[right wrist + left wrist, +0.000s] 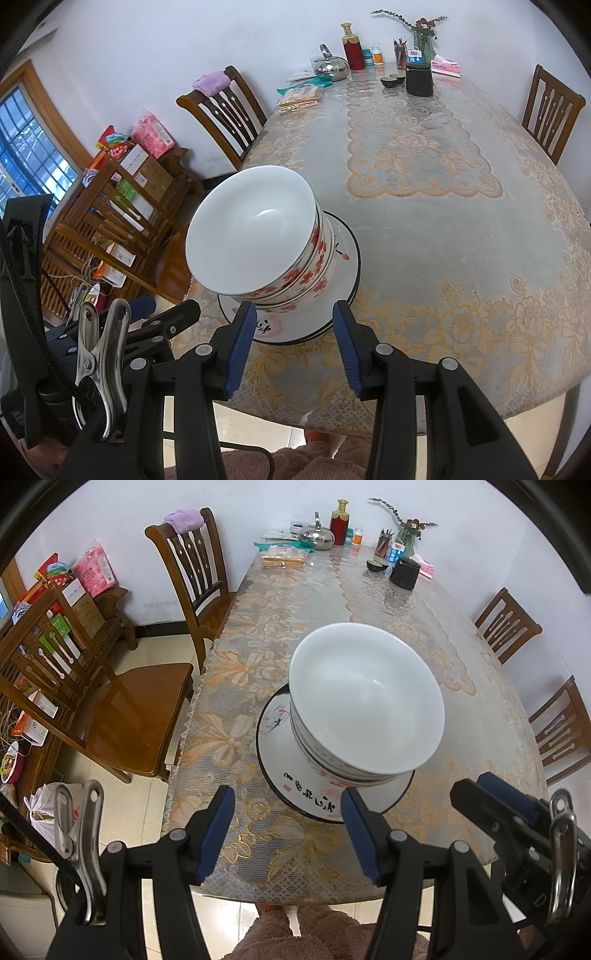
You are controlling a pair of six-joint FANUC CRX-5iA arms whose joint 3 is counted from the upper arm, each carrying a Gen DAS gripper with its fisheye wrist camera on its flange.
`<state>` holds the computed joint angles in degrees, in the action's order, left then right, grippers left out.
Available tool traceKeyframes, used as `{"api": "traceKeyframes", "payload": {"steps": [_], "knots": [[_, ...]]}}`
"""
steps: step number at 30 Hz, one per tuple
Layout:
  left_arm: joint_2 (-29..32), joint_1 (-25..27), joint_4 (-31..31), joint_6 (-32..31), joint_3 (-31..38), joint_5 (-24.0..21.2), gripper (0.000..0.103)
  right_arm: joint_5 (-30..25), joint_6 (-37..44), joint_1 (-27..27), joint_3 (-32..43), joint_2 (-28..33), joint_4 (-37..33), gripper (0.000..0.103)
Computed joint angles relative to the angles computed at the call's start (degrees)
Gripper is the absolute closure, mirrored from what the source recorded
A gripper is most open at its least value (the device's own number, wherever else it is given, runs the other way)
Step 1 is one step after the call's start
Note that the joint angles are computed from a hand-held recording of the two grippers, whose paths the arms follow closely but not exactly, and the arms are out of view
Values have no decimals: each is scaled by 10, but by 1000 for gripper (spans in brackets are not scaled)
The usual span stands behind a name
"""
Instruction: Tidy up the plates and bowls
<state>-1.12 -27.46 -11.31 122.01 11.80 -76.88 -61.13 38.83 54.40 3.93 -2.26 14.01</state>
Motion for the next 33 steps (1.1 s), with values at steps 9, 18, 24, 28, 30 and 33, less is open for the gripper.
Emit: {"api": "traceKeyframes", "payload": {"steps": [9, 18, 24, 28, 30, 33], "knots": [[4, -5, -1, 1, 3, 1, 40, -1, 1, 0, 1, 1, -1, 59], [6, -6, -1, 2, 4, 1, 40, -2, 1, 0, 2, 1, -1, 59], [4, -5, 3, -1, 1, 4, 40, -2, 0, 0, 3, 1, -2, 59], [3, -6, 4, -4, -1, 8, 40, 3, -1, -3, -8, -5, -2, 59], [2, -7, 5, -5, -2, 9, 40, 2, -1, -3, -8, -5, -2, 59], [2, -7, 5, -4, -3, 8, 40, 2, -1, -3, -7, -5, -2, 59]]}}
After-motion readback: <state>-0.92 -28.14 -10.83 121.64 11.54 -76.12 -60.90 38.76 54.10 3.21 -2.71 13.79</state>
